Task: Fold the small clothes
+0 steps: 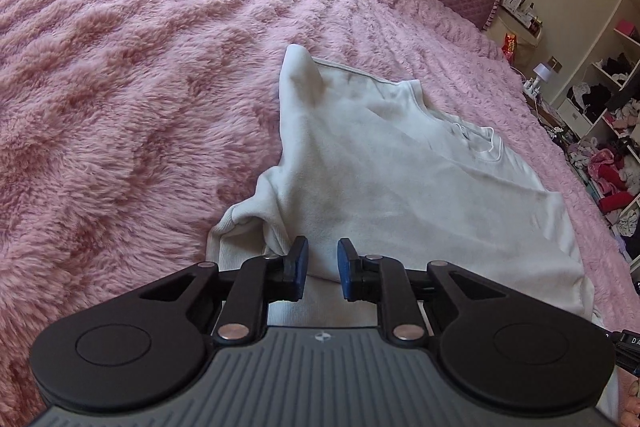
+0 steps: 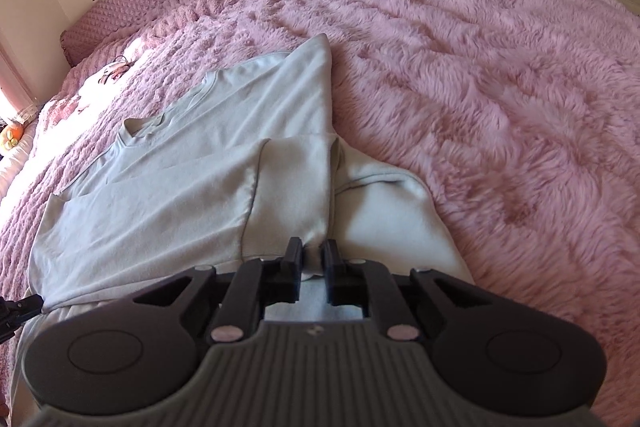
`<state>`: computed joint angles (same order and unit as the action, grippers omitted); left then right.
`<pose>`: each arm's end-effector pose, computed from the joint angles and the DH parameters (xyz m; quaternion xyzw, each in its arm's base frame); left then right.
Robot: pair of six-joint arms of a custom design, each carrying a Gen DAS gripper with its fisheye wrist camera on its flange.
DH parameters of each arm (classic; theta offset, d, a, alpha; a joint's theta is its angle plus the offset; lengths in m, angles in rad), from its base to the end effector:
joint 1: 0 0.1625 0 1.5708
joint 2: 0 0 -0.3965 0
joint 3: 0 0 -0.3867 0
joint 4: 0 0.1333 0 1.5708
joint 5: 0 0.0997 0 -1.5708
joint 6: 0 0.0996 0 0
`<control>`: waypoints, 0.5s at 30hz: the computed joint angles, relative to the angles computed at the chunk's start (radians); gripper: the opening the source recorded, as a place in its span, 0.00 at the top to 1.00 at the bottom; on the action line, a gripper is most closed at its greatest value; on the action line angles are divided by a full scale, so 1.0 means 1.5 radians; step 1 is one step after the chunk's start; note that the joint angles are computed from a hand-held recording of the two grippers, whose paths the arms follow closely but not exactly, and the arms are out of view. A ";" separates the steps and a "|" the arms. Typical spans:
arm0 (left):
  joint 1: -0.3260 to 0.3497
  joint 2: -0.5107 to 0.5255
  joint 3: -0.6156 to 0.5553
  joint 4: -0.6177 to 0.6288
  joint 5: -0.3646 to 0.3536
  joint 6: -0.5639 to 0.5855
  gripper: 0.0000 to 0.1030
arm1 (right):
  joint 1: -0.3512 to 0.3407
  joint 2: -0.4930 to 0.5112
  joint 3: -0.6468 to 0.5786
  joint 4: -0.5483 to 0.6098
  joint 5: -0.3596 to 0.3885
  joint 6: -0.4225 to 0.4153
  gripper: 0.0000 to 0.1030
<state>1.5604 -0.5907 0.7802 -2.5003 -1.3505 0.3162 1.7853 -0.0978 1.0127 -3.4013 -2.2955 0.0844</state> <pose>0.1462 -0.8498 0.3059 0.1114 0.9208 -0.3396 0.1560 0.2254 -0.7188 -0.0716 -0.1018 -0.8472 0.4560 0.2529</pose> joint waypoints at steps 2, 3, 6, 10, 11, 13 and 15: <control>-0.003 -0.030 0.038 -0.013 -0.014 -0.008 0.77 | 0.006 -0.019 0.028 -0.018 0.007 0.014 0.85; -0.005 -0.048 0.064 -0.024 -0.020 -0.005 0.75 | 0.011 -0.034 0.054 -0.045 0.018 0.008 0.85; -0.010 -0.114 0.149 -0.052 -0.040 0.005 0.74 | 0.028 -0.077 0.128 -0.094 0.036 -0.015 0.79; -0.011 -0.213 0.271 -0.072 -0.058 0.019 0.66 | 0.052 -0.154 0.267 -0.149 0.057 -0.040 0.72; -0.010 -0.234 0.298 -0.076 -0.059 0.026 0.65 | 0.057 -0.170 0.298 -0.156 0.060 -0.043 0.72; -0.009 -0.281 0.354 -0.075 -0.056 0.036 0.64 | 0.067 -0.203 0.365 -0.165 0.060 -0.045 0.72; -0.005 -0.317 0.394 -0.064 -0.053 0.030 0.63 | 0.075 -0.232 0.425 -0.162 0.059 -0.032 0.71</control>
<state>1.5521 -1.0660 1.3707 -2.5958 -1.4297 0.3615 1.8981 -0.4457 1.6505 -3.6442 -2.2068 0.0360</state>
